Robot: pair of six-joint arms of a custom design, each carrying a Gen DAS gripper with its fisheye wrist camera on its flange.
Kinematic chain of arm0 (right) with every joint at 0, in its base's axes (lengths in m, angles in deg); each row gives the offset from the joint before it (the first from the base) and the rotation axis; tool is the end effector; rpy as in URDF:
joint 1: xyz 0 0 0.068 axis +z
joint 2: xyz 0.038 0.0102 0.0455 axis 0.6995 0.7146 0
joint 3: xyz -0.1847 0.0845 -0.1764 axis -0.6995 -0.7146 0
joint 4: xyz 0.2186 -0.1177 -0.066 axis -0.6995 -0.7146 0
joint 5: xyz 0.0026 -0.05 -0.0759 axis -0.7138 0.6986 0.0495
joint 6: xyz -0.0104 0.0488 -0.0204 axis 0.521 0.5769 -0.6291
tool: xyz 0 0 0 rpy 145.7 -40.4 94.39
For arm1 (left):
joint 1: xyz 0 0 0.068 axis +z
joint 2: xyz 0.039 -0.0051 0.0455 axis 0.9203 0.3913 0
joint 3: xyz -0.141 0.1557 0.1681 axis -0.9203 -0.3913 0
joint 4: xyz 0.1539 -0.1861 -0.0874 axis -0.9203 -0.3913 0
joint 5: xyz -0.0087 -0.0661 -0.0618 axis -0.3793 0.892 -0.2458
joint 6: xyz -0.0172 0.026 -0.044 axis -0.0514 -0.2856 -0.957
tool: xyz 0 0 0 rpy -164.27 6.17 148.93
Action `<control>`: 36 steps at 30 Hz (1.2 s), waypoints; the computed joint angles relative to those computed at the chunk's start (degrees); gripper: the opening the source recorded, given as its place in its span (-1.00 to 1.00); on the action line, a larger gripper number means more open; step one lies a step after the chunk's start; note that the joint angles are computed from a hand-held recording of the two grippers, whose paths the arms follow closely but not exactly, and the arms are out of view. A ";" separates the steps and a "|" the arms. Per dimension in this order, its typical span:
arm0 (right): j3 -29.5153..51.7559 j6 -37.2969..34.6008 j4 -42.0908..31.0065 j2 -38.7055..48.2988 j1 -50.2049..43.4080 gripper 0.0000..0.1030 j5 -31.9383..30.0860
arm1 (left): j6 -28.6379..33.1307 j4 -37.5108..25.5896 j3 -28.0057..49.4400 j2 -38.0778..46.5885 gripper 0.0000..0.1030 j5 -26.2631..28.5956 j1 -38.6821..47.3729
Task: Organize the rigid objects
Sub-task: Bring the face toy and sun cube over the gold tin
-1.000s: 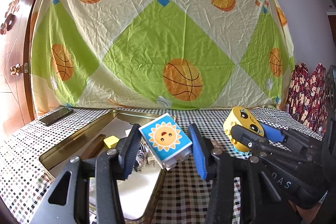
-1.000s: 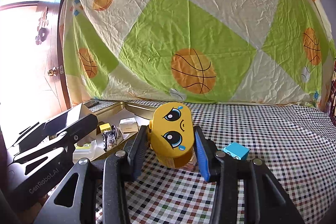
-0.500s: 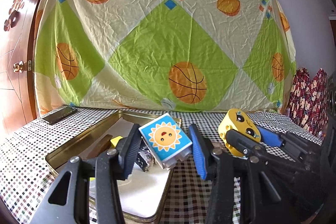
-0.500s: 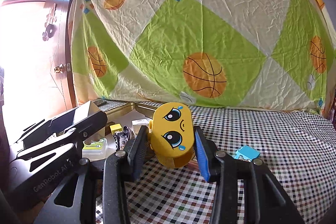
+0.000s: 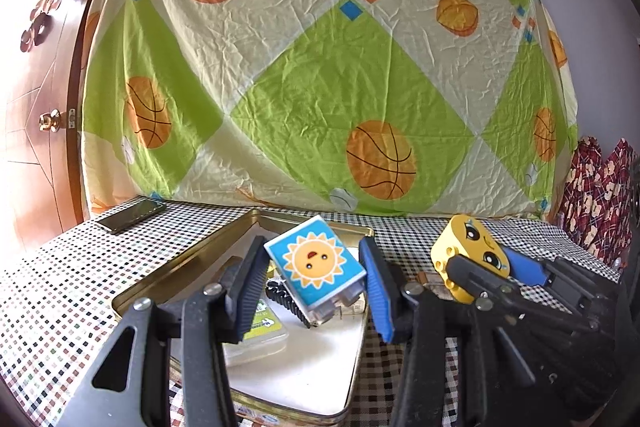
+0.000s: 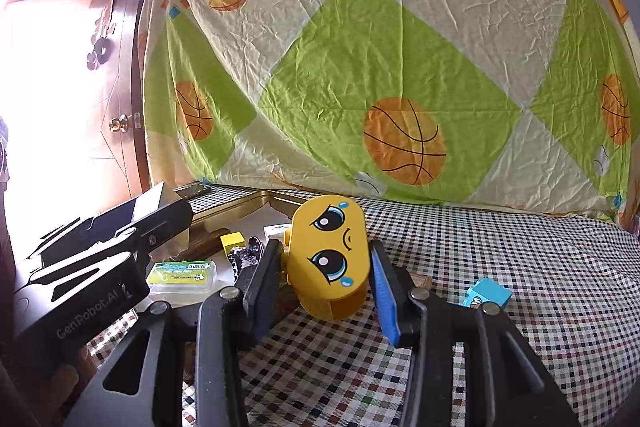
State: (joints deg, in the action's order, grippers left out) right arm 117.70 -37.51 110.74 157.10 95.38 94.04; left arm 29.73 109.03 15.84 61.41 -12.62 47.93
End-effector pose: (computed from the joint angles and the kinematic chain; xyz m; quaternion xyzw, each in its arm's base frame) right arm 0.2473 0.2666 0.1114 -0.0388 0.7952 0.0322 0.6043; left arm 0.2646 -0.0890 0.1183 0.0664 0.7759 -0.1153 0.6167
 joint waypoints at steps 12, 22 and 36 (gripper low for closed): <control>3.19 -0.73 -1.86 1.72 0.24 -0.12 -0.58 | -0.24 0.36 0.18 0.65 -0.10 1.60 3.80; 6.61 -1.45 -4.09 3.54 0.70 -0.12 -0.83 | -0.43 -0.44 0.65 0.82 -0.10 3.43 6.44; 10.64 -2.51 -5.40 6.00 1.66 -0.12 -1.09 | -1.13 -0.68 0.30 0.31 -0.10 5.50 9.15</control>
